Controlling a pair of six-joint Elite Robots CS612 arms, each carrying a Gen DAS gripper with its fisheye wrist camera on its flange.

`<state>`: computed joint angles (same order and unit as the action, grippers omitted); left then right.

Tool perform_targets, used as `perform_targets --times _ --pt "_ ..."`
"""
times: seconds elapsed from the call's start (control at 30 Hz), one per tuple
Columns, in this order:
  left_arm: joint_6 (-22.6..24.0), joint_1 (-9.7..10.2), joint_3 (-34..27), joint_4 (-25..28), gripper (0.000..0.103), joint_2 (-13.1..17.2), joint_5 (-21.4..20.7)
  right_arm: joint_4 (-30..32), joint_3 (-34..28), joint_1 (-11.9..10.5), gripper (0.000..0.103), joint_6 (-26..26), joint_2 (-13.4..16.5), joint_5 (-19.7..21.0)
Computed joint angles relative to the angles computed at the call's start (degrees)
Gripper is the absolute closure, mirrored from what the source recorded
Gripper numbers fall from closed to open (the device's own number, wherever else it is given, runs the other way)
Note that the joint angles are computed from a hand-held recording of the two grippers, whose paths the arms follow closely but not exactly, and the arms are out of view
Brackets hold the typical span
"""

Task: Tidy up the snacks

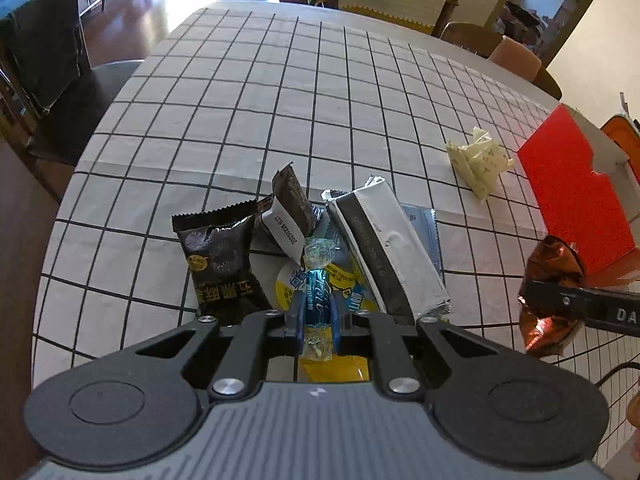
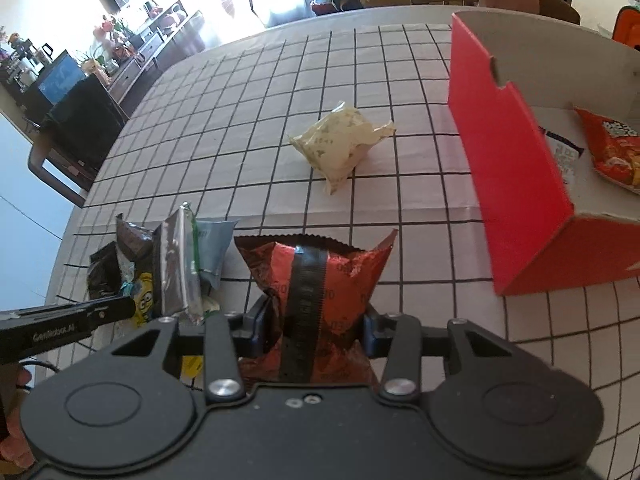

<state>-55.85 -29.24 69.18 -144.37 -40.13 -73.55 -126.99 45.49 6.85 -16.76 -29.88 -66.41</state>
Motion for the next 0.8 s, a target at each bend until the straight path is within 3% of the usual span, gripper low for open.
perform_targets --times 0.2,0.5,0.8 --pt "-0.5 -0.81 0.4 -0.6 0.091 -1.0 2.0 -2.2 2.2 -0.8 0.061 -0.5 -1.7 1.6" --pt "3.3 -2.32 -3.8 -1.1 0.091 -0.3 5.4 -4.7 2.3 -2.4 0.061 -2.3 -3.0 3.1" --pt "9.7 -3.38 -14.0 0.9 0.091 4.2 7.8 -6.1 -2.6 -4.4 0.061 -3.6 -1.1 3.2"
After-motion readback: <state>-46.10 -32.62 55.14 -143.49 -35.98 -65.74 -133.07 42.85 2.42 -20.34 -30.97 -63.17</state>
